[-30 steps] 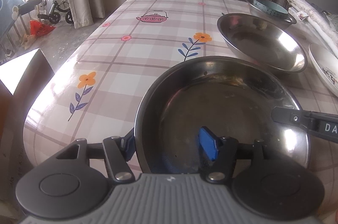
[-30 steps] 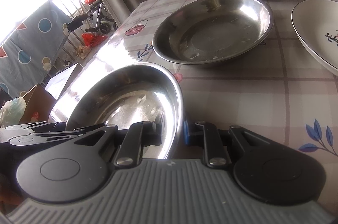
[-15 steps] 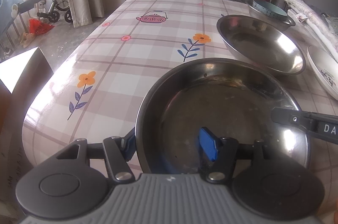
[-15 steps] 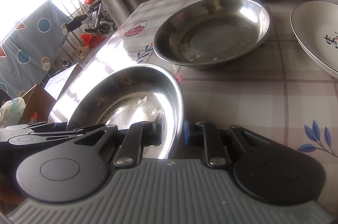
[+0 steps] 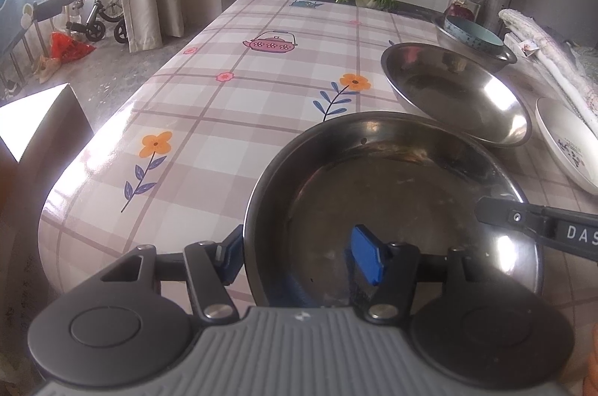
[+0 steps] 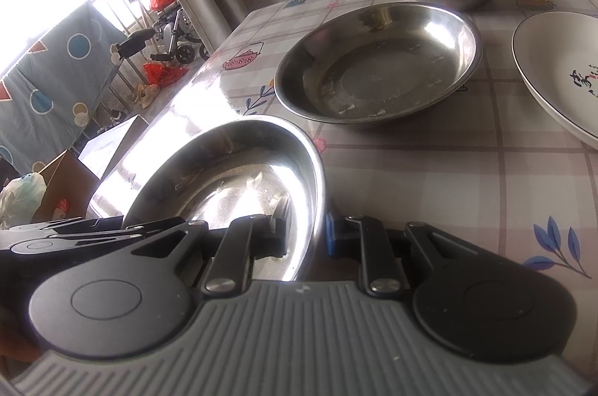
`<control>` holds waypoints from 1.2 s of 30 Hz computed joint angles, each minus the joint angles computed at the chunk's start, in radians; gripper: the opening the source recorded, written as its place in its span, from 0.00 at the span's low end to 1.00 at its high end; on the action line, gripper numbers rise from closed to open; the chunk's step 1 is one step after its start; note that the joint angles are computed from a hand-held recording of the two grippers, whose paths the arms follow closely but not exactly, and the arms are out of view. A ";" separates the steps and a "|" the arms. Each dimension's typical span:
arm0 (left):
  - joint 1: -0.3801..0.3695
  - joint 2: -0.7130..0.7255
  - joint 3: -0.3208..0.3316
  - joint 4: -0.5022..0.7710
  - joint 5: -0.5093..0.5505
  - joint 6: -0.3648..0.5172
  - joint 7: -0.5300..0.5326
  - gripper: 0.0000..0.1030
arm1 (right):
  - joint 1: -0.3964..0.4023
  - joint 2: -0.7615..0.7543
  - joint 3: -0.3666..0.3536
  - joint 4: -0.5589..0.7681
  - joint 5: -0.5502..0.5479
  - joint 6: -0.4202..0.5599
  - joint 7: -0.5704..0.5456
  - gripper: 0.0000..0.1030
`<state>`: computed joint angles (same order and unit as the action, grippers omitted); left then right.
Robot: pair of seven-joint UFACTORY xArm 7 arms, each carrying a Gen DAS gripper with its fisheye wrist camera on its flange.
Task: Organize plates and bowls
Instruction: 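Carry the steel basin with the left tool toward the stacked steel bowls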
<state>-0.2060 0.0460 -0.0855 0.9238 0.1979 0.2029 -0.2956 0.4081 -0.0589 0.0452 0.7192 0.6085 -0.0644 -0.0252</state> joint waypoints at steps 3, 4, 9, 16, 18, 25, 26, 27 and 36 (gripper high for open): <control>0.001 -0.006 -0.002 -0.006 -0.016 -0.007 0.013 0.59 | 0.005 -0.004 -0.005 -0.004 0.006 -0.005 -0.006 0.17; 0.001 -0.007 -0.002 -0.007 -0.015 -0.009 0.013 0.59 | 0.003 -0.007 -0.003 -0.007 0.000 -0.007 0.001 0.17; 0.002 -0.012 -0.002 -0.010 -0.016 -0.016 0.011 0.59 | 0.007 -0.014 -0.009 -0.015 -0.042 -0.012 0.038 0.17; 0.005 -0.020 -0.004 -0.016 -0.019 -0.017 0.014 0.59 | 0.041 -0.020 -0.043 -0.020 -0.047 -0.015 0.040 0.17; 0.005 -0.022 -0.005 -0.017 -0.020 -0.017 0.014 0.59 | 0.039 -0.022 -0.043 -0.021 -0.058 -0.015 0.050 0.17; 0.007 -0.030 -0.006 -0.021 -0.017 -0.021 0.013 0.59 | 0.038 -0.034 -0.050 -0.029 -0.103 -0.018 0.089 0.17; 0.006 -0.031 -0.006 -0.022 -0.015 -0.021 0.010 0.59 | 0.043 -0.037 -0.055 -0.032 -0.106 -0.019 0.091 0.17; 0.007 -0.032 -0.007 -0.022 -0.016 -0.020 0.011 0.59 | 0.047 -0.038 -0.060 -0.032 -0.109 -0.019 0.094 0.17; 0.008 -0.044 -0.010 -0.028 0.008 -0.023 -0.010 0.59 | 0.055 -0.049 -0.074 -0.045 -0.154 -0.027 0.131 0.17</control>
